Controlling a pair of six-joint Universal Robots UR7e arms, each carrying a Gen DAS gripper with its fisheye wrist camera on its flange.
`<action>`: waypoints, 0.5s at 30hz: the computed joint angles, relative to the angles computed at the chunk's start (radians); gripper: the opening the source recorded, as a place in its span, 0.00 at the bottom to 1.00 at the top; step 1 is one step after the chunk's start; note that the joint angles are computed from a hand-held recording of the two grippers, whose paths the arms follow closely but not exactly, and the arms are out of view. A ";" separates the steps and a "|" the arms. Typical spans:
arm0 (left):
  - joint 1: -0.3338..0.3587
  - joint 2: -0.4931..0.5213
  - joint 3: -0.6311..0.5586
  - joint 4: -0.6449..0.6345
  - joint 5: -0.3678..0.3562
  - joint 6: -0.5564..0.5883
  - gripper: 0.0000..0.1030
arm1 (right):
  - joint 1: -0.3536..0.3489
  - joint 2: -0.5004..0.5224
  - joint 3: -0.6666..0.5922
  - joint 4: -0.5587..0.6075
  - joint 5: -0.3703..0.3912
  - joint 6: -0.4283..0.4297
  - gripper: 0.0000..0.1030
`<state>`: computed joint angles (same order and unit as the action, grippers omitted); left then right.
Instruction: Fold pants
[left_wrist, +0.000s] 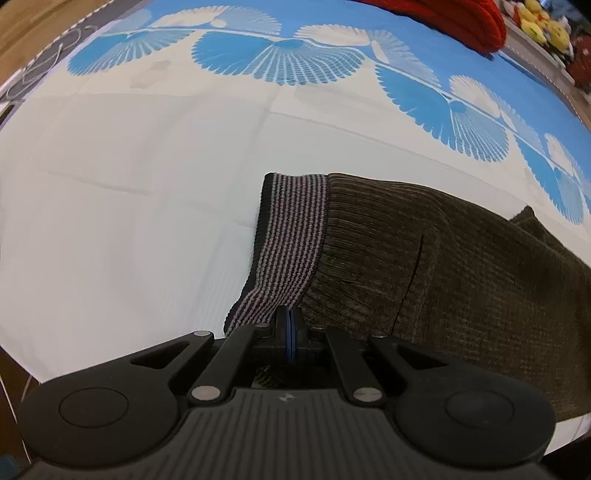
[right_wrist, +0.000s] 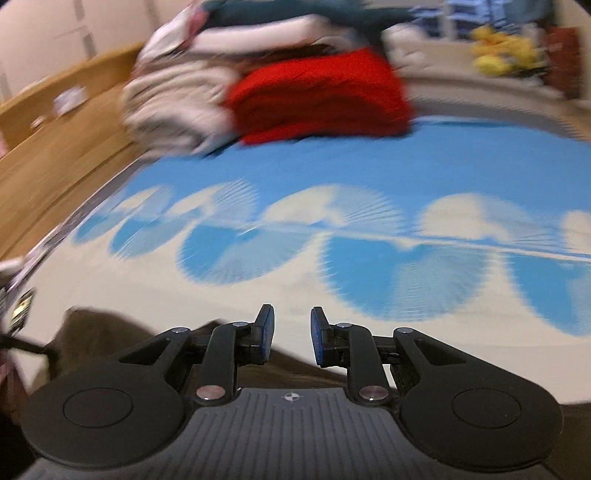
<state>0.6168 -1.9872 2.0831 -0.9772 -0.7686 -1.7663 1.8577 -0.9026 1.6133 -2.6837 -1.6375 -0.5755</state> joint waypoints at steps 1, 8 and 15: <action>0.002 0.003 -0.001 -0.001 0.002 0.011 0.02 | 0.011 0.016 -0.016 0.036 0.009 0.006 0.22; 0.005 -0.030 0.017 -0.039 0.021 0.083 0.02 | 0.054 0.146 -0.139 0.213 0.027 0.070 0.38; -0.011 -0.074 0.035 -0.057 0.021 0.112 0.02 | 0.037 0.257 -0.266 0.332 0.032 0.107 0.41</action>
